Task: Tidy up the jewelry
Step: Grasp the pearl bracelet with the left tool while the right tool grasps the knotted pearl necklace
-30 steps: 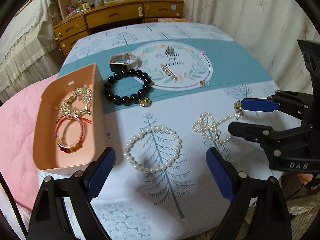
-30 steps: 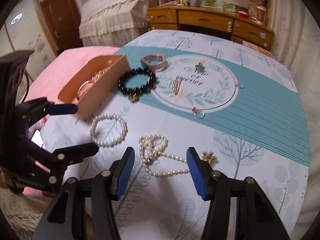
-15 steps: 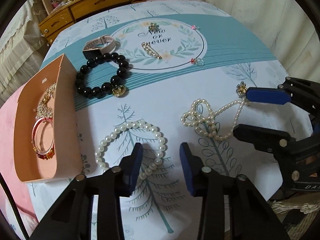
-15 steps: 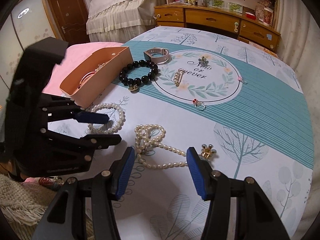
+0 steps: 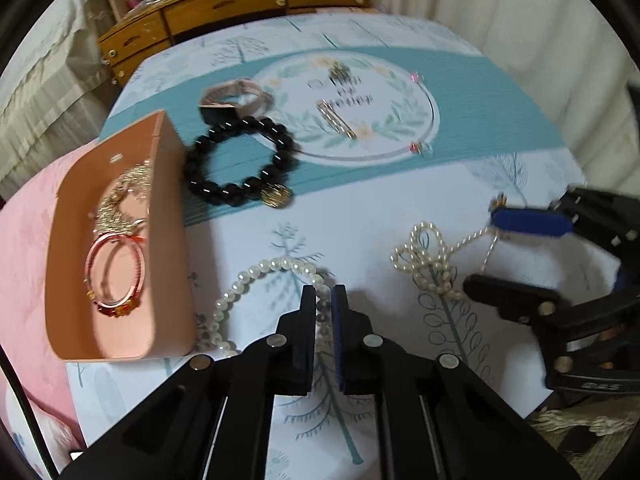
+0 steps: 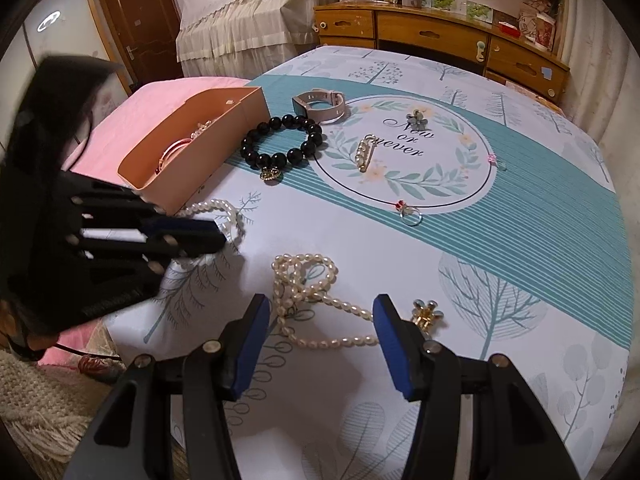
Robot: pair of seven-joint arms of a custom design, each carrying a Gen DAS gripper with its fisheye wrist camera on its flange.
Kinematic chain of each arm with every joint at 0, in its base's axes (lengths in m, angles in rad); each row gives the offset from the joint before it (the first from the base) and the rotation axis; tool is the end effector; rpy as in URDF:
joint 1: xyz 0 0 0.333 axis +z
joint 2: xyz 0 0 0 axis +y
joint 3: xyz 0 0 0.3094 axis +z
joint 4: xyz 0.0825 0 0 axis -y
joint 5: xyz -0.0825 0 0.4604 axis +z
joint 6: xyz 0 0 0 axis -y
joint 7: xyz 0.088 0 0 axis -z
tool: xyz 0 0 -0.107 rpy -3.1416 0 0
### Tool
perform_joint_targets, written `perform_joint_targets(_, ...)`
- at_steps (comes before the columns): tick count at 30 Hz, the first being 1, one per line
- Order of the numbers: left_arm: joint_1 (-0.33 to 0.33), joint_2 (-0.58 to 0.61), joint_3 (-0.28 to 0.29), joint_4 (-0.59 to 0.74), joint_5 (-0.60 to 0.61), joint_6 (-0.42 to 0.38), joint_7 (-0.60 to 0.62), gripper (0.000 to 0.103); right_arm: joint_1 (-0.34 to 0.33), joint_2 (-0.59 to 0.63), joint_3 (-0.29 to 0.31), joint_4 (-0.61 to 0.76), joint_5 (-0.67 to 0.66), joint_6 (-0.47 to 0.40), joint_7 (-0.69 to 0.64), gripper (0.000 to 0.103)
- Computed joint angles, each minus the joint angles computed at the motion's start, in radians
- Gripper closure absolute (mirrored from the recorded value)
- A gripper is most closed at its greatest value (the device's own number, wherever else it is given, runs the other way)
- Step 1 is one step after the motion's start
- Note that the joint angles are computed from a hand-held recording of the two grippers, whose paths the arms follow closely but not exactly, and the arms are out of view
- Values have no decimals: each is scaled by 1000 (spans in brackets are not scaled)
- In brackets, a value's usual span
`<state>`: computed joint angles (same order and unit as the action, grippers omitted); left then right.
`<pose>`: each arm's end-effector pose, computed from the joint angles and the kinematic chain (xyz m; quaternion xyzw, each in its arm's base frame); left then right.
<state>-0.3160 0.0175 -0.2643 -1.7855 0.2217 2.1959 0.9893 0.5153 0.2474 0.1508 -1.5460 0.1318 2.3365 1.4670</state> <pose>0.5712 -0.3640 0.5513 -0.6576 0.7211 -0.1704 0.1358 0.5978 0.4581 0.5476 -0.8688 0.4093 -0.0640 0.2713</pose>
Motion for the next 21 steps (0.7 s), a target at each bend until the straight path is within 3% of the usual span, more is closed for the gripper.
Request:
perform_joint_targets(4,9,-51,7,-43,-19,46,-8,98,15,52,-7,69,-35,-56,23,49)
perform_joint_targets(8,17,-93,12,-85,-40,87,-6,98,34,98,-14,131,-75,-105,30,56)
perform_joint_targets(15,26,-140,21,-151,-97,140,15,97,75,131,-29,178,-175,-128,8,62)
perform_joint_targets(17,27,-150,23,-165,-111,152,21,97,70,136,-18,189,-159,-141,-29,77)
perform_joint_targets(20,28,-163,28,-185,-136,170,32,97,74,144,-17,206,-154,-162,-52,90)
perform_joint_targets(21,28,-167,29,-191,-144,176,36,97,79,148,-19,213,-158,-170,-50,90)
